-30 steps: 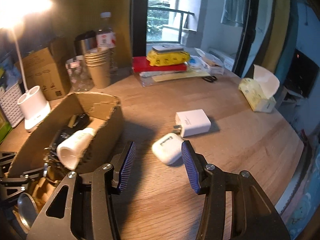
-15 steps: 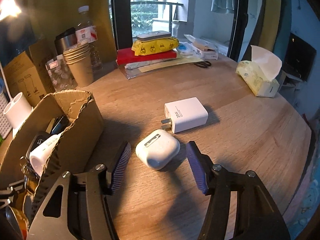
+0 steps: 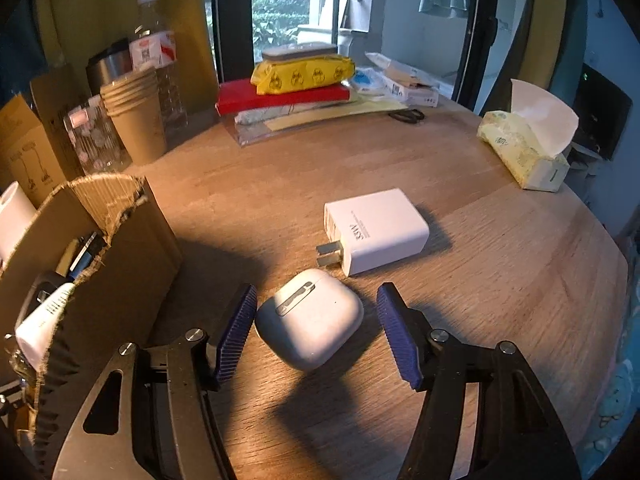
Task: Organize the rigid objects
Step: 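Move the right tool to the white earbud case and close on it, then lift the earbud case and carry it over the box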
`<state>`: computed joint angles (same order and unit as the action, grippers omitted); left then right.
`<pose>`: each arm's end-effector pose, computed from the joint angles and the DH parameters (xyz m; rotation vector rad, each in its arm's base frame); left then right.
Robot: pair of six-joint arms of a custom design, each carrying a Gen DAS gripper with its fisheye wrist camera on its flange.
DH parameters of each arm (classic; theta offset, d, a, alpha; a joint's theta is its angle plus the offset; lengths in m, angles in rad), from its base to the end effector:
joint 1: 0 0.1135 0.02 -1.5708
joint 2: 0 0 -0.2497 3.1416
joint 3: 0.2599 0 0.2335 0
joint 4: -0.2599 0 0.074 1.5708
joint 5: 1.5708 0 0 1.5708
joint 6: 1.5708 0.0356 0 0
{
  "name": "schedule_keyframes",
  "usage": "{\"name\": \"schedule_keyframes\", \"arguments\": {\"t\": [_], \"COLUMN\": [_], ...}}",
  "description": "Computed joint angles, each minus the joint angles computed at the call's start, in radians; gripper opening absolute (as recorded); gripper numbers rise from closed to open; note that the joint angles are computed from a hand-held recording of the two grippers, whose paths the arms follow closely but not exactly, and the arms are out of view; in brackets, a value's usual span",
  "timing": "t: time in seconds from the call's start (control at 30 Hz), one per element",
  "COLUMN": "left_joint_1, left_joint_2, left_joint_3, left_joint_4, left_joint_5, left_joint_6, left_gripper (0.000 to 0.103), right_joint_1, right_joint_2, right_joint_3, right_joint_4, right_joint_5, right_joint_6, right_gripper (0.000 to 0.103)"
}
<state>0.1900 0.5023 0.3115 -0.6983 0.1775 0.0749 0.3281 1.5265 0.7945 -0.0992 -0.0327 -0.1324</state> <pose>0.1021 0.0132 0.1652 -0.0635 2.4425 -0.1010 0.2749 0.0948 0.1758 -0.5638 2.3385 0.1302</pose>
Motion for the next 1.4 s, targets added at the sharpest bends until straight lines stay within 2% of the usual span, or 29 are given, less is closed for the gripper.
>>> {"name": "schedule_keyframes", "arguments": {"t": [0.33, 0.6, 1.03, 1.4], "left_joint_1": [-0.005, -0.009, -0.007, -0.007], "left_joint_2": [0.000, 0.000, 0.002, 0.003], "left_joint_3": [-0.002, -0.003, -0.002, -0.002], "left_joint_4": [0.002, 0.003, 0.004, 0.004], "left_joint_5": [-0.003, -0.005, -0.004, -0.004], "left_joint_6": [-0.004, -0.006, -0.006, -0.005], "left_gripper": [0.022, 0.023, 0.023, 0.023], "right_joint_1": [0.030, 0.018, 0.047, 0.075], "right_joint_2": [0.054, 0.045, -0.072, -0.224], "right_joint_3": [0.036, 0.029, -0.070, -0.125], "right_joint_4": [-0.035, -0.031, -0.005, -0.067], "right_joint_5": [0.041, 0.006, 0.016, 0.007], "right_joint_6": [-0.012, -0.023, -0.016, -0.003], "right_gripper": [0.066, 0.061, 0.061, 0.061]}}
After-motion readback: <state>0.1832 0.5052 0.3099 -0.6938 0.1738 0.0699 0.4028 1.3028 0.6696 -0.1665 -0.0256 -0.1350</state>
